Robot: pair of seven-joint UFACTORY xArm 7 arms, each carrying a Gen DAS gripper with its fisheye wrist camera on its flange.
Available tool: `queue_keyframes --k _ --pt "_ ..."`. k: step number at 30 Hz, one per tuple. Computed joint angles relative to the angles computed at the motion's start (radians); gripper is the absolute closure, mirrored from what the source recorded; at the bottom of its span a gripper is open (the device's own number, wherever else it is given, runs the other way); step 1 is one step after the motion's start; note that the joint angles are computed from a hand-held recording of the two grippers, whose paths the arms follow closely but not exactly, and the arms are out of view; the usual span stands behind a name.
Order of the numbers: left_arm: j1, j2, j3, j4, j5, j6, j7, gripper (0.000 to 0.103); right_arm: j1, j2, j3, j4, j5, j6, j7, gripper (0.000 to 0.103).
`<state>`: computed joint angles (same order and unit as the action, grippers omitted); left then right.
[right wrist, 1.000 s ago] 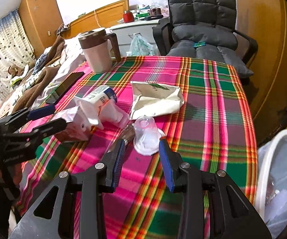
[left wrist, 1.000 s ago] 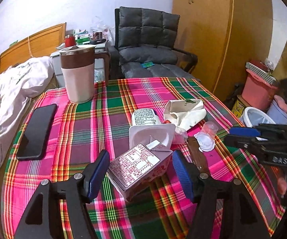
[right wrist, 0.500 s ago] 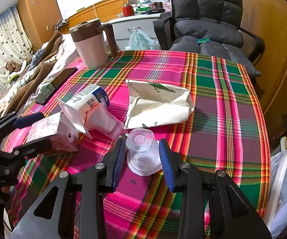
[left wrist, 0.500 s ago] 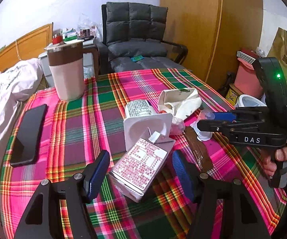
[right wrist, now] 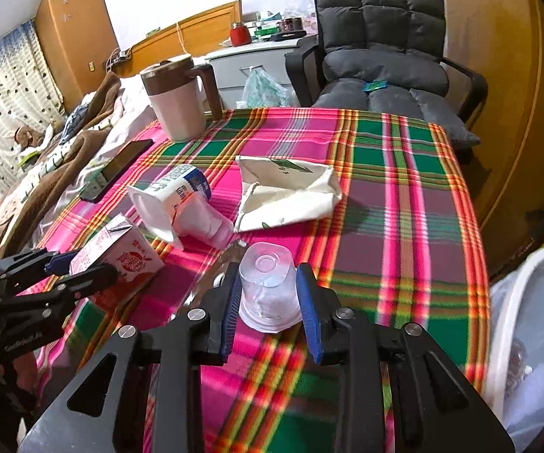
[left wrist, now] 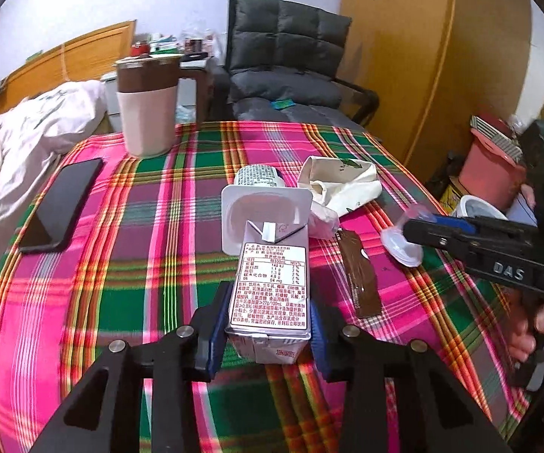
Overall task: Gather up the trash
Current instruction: 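Grasp the clear plastic cup with the right gripper while the left gripper grasps the strawberry milk carton, then carry the carton in the left gripper while the right gripper carries the cup to the bin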
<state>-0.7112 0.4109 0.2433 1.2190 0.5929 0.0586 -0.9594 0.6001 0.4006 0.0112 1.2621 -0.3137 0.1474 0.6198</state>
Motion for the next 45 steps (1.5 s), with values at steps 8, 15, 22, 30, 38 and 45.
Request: queue_keyframes --k 8,15,22,30,38,45 --pt "-0.169 -0.068 0.129 -0.047 0.182 0.036 -0.261 0.066 0.07 -0.103 -0.074 -0.11 -0.113 -0.04 0.129 0.071" --pt "-0.189 -0.124 0.085 -0.069 0.324 0.085 -0.419 0.066 0.085 -0.18 -0.093 -0.19 -0.274 -0.057 0.288 0.071" --pt "-0.165 -0.158 0.002 -0.079 0.413 0.117 -0.522 0.066 0.064 -0.241 -0.077 -0.248 -0.445 -0.048 0.458 0.071" --pt "-0.108 -0.173 -0.107 -0.073 0.468 0.148 -0.575 0.066 0.003 -0.287 -0.013 -0.288 -0.575 -0.027 0.595 0.071" --pt "-0.025 -0.156 -0.222 -0.043 0.478 0.174 -0.57 0.066 -0.082 -0.313 0.064 -0.312 -0.665 -0.024 0.687 0.071" --pt "0.021 -0.102 -0.292 0.024 0.428 0.188 -0.494 0.066 -0.136 -0.341 0.093 -0.343 -0.739 -0.032 0.772 0.071"
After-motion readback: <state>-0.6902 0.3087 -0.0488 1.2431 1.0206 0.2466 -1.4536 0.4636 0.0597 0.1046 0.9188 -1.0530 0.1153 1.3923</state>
